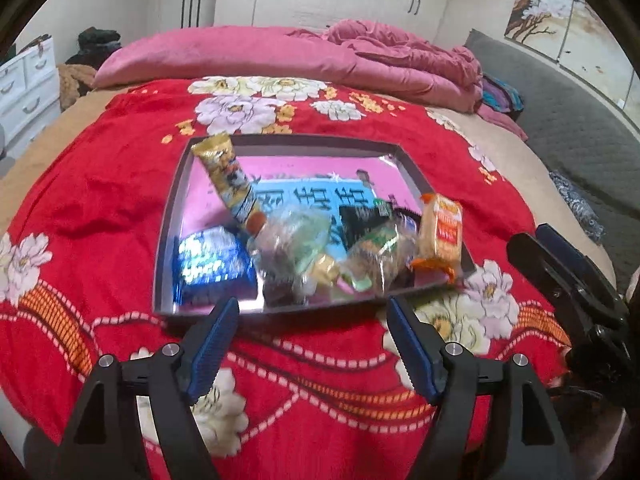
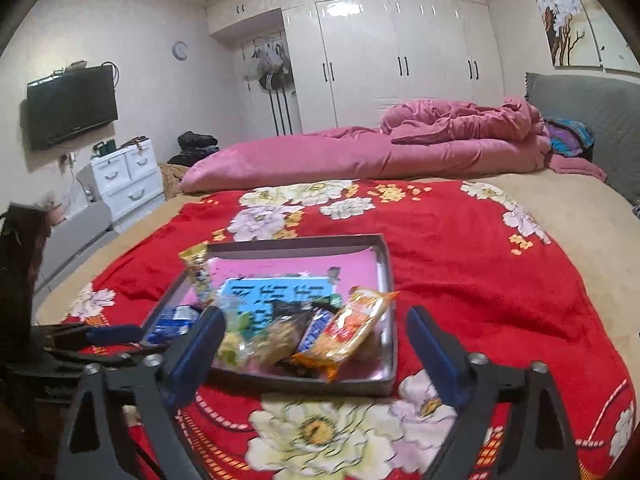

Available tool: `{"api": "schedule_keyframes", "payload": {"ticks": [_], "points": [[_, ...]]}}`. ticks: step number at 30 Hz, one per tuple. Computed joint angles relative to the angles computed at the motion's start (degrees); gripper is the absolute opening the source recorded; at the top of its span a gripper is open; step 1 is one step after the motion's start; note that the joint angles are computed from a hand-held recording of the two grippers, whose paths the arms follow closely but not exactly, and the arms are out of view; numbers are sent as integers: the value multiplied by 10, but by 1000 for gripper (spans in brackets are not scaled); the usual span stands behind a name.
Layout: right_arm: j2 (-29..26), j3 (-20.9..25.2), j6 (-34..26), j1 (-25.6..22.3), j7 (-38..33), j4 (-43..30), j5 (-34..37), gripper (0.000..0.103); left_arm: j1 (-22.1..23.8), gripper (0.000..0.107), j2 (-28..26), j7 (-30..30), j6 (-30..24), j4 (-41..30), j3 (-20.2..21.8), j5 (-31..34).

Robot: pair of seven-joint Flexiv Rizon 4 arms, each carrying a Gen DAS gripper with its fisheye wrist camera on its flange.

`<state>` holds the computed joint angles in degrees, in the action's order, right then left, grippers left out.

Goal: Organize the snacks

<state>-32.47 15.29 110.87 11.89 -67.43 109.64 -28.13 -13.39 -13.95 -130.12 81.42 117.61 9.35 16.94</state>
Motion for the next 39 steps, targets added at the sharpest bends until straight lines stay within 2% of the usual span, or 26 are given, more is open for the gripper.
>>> {"api": "schedule_keyframes", "payload": {"ticks": [4, 8, 13, 18, 27, 39], "points": [[31, -20, -29, 30, 2, 33, 28, 95, -3, 77, 17, -12, -5, 21, -1, 5], [45, 21, -78, -1, 11, 52, 35, 95, -10, 77, 28, -37, -20, 33, -2, 30], [59, 28, -104, 1, -2, 71, 58, 95, 0, 77, 37, -33, -29, 49, -23, 29], [79, 1, -104, 36, -21, 91, 78, 95, 3, 77, 45, -40, -36, 54, -31, 41], [92, -18, -107, 57, -36, 106, 105, 95, 11, 77, 62, -73, -61, 52, -37, 80], [98, -49, -96, 89, -53, 114, 115, 95, 26, 77, 69, -83, -62, 58, -49, 87]]}}
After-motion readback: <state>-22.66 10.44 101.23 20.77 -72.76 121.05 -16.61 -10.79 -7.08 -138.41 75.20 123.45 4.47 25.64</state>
